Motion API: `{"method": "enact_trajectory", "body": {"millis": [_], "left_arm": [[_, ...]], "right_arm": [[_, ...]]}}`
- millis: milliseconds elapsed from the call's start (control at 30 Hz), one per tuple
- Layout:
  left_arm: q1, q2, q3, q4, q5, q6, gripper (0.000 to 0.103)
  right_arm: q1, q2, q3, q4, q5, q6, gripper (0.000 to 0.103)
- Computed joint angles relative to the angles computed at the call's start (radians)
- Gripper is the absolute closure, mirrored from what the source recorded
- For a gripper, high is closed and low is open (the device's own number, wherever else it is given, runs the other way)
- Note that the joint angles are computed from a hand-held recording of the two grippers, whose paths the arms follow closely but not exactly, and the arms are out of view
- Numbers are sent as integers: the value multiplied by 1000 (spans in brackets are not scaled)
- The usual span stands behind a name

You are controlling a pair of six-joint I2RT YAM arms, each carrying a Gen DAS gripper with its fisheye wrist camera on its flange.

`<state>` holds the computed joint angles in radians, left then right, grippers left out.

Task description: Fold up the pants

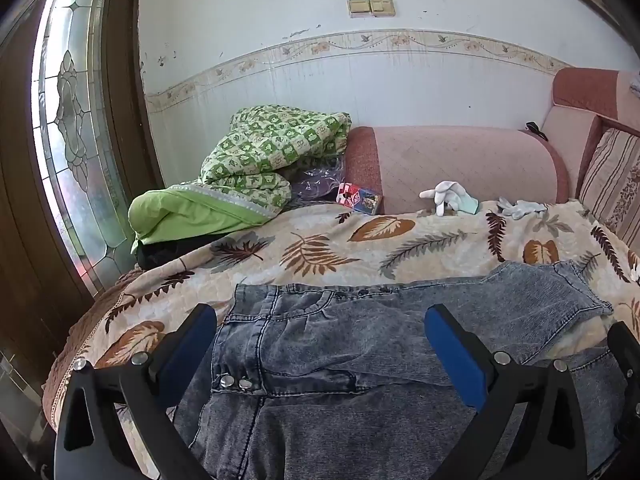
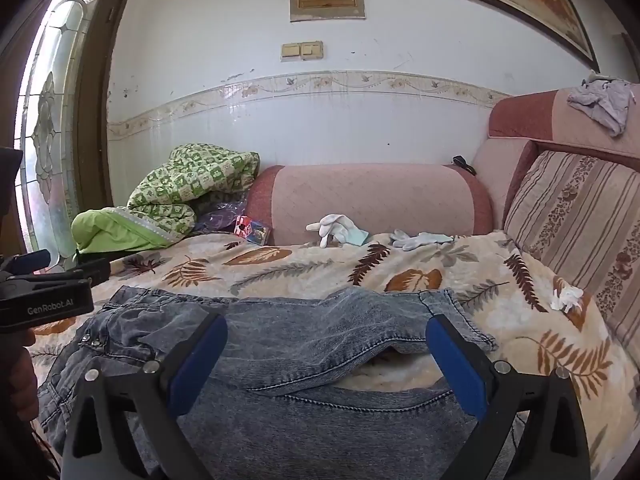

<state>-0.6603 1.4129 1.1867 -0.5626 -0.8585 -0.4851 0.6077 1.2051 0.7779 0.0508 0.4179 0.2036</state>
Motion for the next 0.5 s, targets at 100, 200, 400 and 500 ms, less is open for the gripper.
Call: {"method": "enact_trajectory", "body": {"millis": [100, 200, 400, 500], "left_arm": [[3, 12, 4, -7, 10, -3, 0], [0, 22, 9, -11, 12, -2, 0], [-1, 19, 1, -10, 13, -5, 0], [-2, 23, 4, -12, 14, -6, 0]], "right_arm": [[-18, 5, -4, 1, -11, 2, 2], [-26, 12, 7, -9, -18, 13, 2], [-15, 9, 6, -17, 1, 20, 2], [-13, 12, 14, -25, 2, 21, 2]]}}
